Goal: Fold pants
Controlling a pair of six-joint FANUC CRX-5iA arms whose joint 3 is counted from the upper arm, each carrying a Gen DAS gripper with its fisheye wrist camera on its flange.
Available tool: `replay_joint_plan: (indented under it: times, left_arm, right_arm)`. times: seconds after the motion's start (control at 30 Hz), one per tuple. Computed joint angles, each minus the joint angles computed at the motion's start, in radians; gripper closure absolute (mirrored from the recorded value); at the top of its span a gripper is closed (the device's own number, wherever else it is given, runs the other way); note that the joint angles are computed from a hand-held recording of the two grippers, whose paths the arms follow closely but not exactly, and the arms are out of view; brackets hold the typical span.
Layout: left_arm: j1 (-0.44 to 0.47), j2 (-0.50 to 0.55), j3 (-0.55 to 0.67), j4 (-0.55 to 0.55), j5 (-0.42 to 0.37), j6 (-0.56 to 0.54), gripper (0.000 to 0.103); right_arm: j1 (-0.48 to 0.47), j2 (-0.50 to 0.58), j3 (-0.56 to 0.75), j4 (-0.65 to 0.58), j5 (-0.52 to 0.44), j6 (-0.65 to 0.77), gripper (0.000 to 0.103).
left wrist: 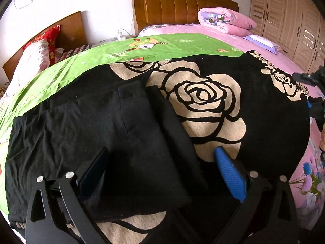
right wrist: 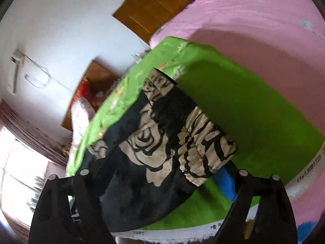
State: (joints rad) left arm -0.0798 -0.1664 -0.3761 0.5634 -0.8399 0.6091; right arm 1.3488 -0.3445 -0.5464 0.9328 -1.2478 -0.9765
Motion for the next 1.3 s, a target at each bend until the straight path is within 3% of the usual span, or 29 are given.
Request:
replay_joint_plan:
  times: [0.03, 0.07, 0.1, 0.2, 0.33, 0.53, 0.57, 0.67, 0.7, 0.73, 0.87, 0.97, 1.07, 1.17, 1.27, 1.3]
  left_arm:
    - [-0.001, 0.001, 0.001, 0.0, 0.001, 0.001, 0.001]
    - [-0.001, 0.0, 0.0, 0.0, 0.001, 0.002, 0.001]
    - [-0.001, 0.0, 0.0, 0.0, 0.001, 0.002, 0.001]
    - [-0.001, 0.002, 0.0, 0.006, 0.005, -0.003, 0.001]
    - [0.019, -0.008, -0.012, 0.047, -0.024, -0.023, 0.002]
    - [0.086, -0.083, -0.081, 0.208, -0.046, -0.141, 0.002]
    - [0.088, -0.081, -0.078, 0.202, -0.048, -0.137, 0.002]
    - [0.062, -0.018, -0.014, 0.021, -0.04, -0.008, 0.002]
    - [0.053, -0.035, -0.044, 0.033, 0.019, -0.035, 0.001]
    - [0.052, -0.035, -0.049, 0.041, 0.025, -0.045, 0.001]
    - [0.109, -0.032, -0.06, 0.173, -0.061, -0.12, 0.002]
    - [0.197, -0.1, -0.136, 0.36, -0.06, -0.256, 0.002]
    - [0.294, -0.111, -0.153, 0.474, -0.104, -0.277, 0.002]
    - [0.421, -0.069, -0.134, 0.543, -0.202, -0.237, 0.002]
    - [0.489, 0.008, -0.084, 0.573, -0.302, -0.182, 0.002]
    - [0.523, 0.057, -0.06, 0.599, -0.391, -0.155, 0.002]
  right_arm:
    - [-0.002, 0.008, 0.016, -0.017, -0.011, 0.018, 0.026]
    - [-0.005, 0.016, 0.03, -0.03, -0.023, 0.029, 0.042]
    - [-0.007, 0.022, 0.044, -0.049, -0.039, 0.04, 0.066]
    - [0.003, 0.032, 0.049, -0.038, -0.074, 0.043, 0.081]
    - [0.05, 0.062, 0.041, 0.022, -0.15, -0.041, 0.084]
    - [0.06, 0.078, 0.055, 0.038, -0.185, -0.047, 0.084]
    - [0.063, 0.083, 0.059, 0.042, -0.194, -0.051, 0.084]
    - [0.076, 0.092, 0.066, 0.055, -0.223, -0.091, 0.084]
    - [0.079, 0.094, 0.07, 0.056, -0.231, -0.106, 0.084]
    - [0.078, 0.097, 0.074, 0.056, -0.234, -0.108, 0.084]
    - [0.081, 0.15, 0.15, 0.053, -0.293, -0.057, 0.084]
    - [0.051, 0.25, 0.296, 0.061, -0.353, 0.136, 0.084]
    - [0.001, 0.397, 0.495, 0.1, -0.377, 0.396, 0.084]
    - [-0.051, 0.578, 0.726, 0.138, -0.35, 0.671, 0.084]
    - [-0.082, 0.782, 0.979, 0.151, -0.296, 0.941, 0.084]
    - [-0.086, 0.854, 1.067, 0.143, -0.271, 1.031, 0.084]
